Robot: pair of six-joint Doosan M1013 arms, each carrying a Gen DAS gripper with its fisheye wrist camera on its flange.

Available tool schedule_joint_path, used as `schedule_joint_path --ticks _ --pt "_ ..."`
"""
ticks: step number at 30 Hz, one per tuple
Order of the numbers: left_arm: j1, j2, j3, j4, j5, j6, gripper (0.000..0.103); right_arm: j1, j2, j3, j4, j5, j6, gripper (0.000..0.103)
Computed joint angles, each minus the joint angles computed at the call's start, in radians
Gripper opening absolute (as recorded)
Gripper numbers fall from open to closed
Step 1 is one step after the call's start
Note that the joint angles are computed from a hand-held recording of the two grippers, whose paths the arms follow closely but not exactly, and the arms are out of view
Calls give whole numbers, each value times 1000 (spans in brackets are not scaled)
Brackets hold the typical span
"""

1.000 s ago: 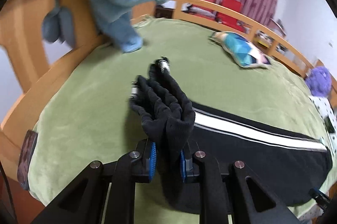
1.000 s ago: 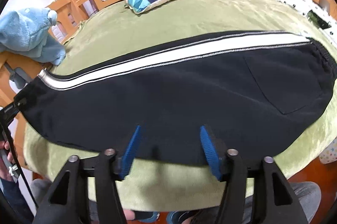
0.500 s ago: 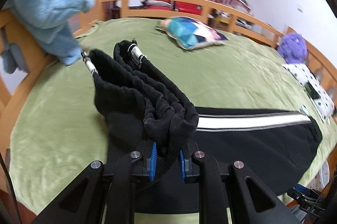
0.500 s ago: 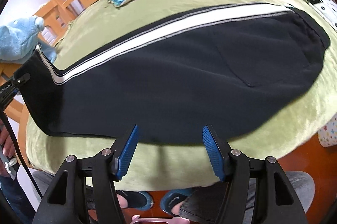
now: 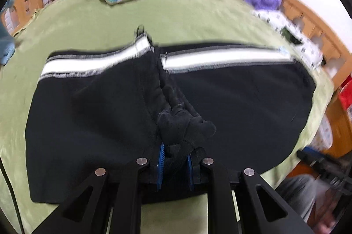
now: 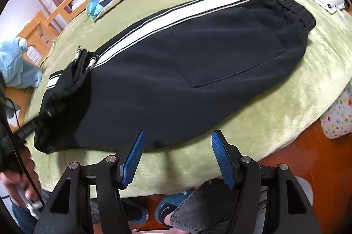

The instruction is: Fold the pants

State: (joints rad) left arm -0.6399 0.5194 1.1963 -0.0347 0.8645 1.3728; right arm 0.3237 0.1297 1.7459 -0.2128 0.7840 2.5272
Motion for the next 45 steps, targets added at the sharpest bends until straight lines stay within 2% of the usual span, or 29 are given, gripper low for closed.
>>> schedule_joint_path --ticks 3,5,7,9,12,15,18,21,22,23,24,25,26,29,30,31,32,34,36,37,39,41,43,45 --pt "16 -19 22 -72 17 44 26 -4 -4 0 5 -24 -5 62" --pt "30 -31 26 -117 59 87 32 -8 -7 -4 26 -50 -32 62" --pt "42 -59 53 -134 49 115 45 -6 -4 -16 24 -82 -50 62" --pt "50 -89 84 -107 4 126 53 4 2 -32 13 -121 -63 62" --pt "57 -118 119 -32 -76 67 54 20 22 -48 9 -234 -83 62" --pt "82 -131 136 -19 -107 32 54 31 62 -81 121 -284 -195 61" --pt "109 -148 169 12 -141 -15 54 59 119 -135 147 -286 -278 54" --pt "137 -165 205 27 -170 -55 54 97 194 -201 42 -235 -256 53" --pt "149 -168 213 6 -176 -50 54 100 209 -208 32 -226 -253 48" --pt "162 -170 218 -17 -179 -43 54 101 226 -217 65 -227 -287 25" --pt "171 -171 222 -27 -183 -43 54 102 230 -211 96 -227 -323 18" --pt "179 -172 225 -31 -188 -47 54 107 234 -216 74 -213 -326 17" --pt "185 -175 232 -34 -203 -48 54 107 220 -199 61 -250 -318 15" --pt "208 -189 260 -44 -254 -44 55 69 139 -91 220 -439 -333 15" --pt "215 -190 265 -49 -263 -50 56 68 132 -82 213 -440 -307 14" --pt "223 -188 268 -68 -269 -48 56 73 136 -89 153 -396 -255 15" --pt "233 -184 269 -104 -271 -30 56 82 156 -110 136 -325 -255 16" --pt "247 -175 269 -156 -266 -2 56 91 197 -149 219 -222 -372 24" --pt "252 -173 271 -165 -263 1 56 106 201 -162 156 -209 -365 29" --pt "255 -173 275 -175 -267 15 56 109 195 -162 130 -232 -353 38" --pt "259 -173 280 -182 -268 26 56 105 189 -164 123 -284 -331 75" --pt "263 -171 280 -188 -263 23 56 101 206 -185 74 -323 -263 77" --pt "266 -171 282 -200 -255 26 56 88 265 -256 85 -262 -275 77" --pt "268 -173 285 -196 -258 27 56 69 315 -310 125 -201 -250 69"
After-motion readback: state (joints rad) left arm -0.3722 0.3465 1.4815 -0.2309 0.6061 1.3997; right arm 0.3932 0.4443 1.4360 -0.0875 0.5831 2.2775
